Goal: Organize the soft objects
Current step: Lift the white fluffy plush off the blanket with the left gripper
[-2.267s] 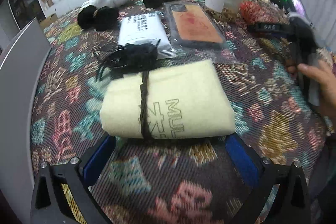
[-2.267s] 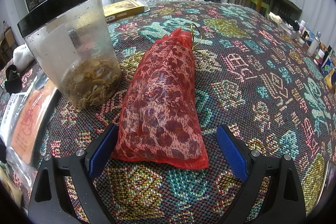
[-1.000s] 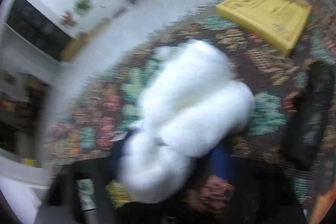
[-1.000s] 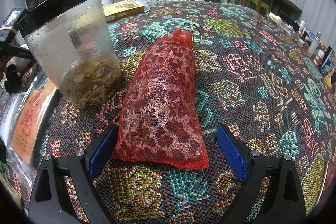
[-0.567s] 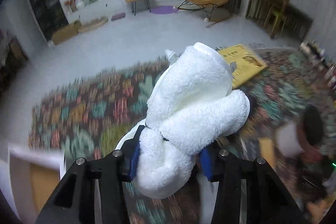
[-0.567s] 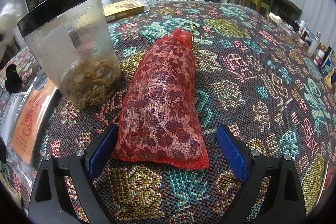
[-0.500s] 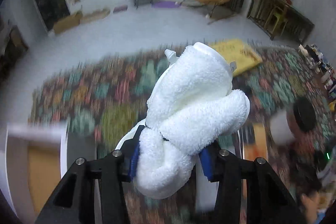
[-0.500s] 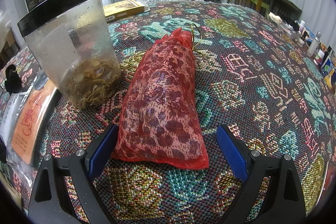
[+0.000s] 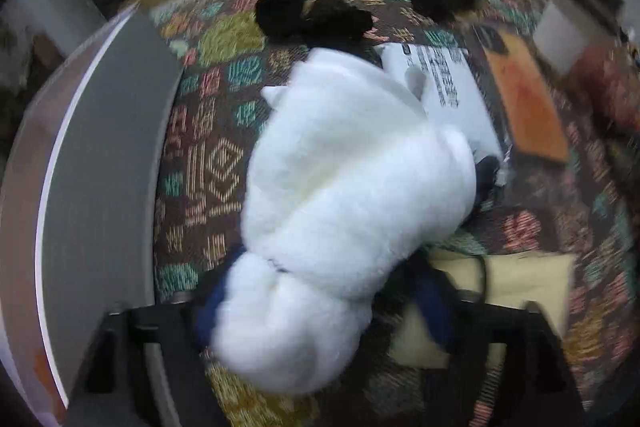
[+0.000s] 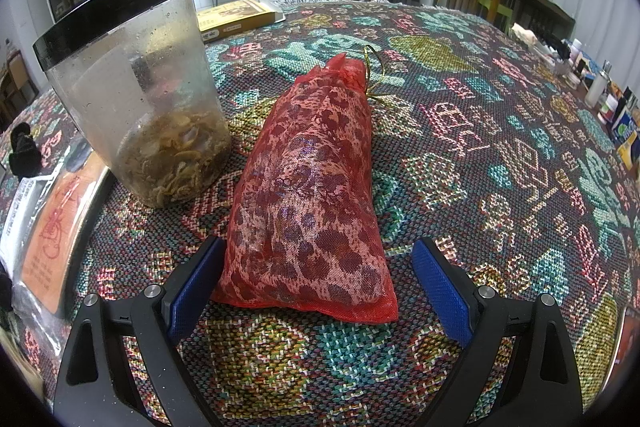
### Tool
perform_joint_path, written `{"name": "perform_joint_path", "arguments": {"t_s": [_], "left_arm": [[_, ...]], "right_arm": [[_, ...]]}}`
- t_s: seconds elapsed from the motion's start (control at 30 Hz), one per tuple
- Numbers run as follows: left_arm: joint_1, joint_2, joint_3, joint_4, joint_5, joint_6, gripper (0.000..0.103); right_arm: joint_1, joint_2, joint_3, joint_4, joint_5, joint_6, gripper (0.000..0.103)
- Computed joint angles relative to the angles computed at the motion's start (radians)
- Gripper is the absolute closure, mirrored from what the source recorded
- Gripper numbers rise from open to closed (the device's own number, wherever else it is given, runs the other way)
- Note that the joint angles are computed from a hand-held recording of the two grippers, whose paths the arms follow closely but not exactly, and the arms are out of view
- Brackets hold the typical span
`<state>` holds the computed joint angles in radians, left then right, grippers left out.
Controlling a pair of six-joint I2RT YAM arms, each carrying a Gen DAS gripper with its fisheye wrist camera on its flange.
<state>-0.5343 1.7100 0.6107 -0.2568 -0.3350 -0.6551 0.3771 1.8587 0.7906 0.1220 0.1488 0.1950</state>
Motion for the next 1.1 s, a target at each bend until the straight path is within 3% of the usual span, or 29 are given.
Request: {"name": "perform_joint_path", "arguments": {"t_s": [0.1,0.23,0.47,1.1], "left_arm": [[0.006,0.026,-0.038,0.089,-0.017,0.034,0.012],[0.076,0.037,-0.081,0.194,0.028,0.072,0.002],[0.152,0.068,-0.152,0.396,0.096,0.106,0.0],[0.105,0.055,-0.301,0.633,0.026,0.091,0.0]], "right_arm": [[0.0,0.0,0.0,0.0,0.0,0.0,0.008],[0.0,0.0,0.0,0.0,0.0,0.0,0.008],[0.0,0.001,0.0,0.0,0.0,0.0,0.008],[0.0,0.001,0.001,0.0,0.0,0.0,0.008]]}}
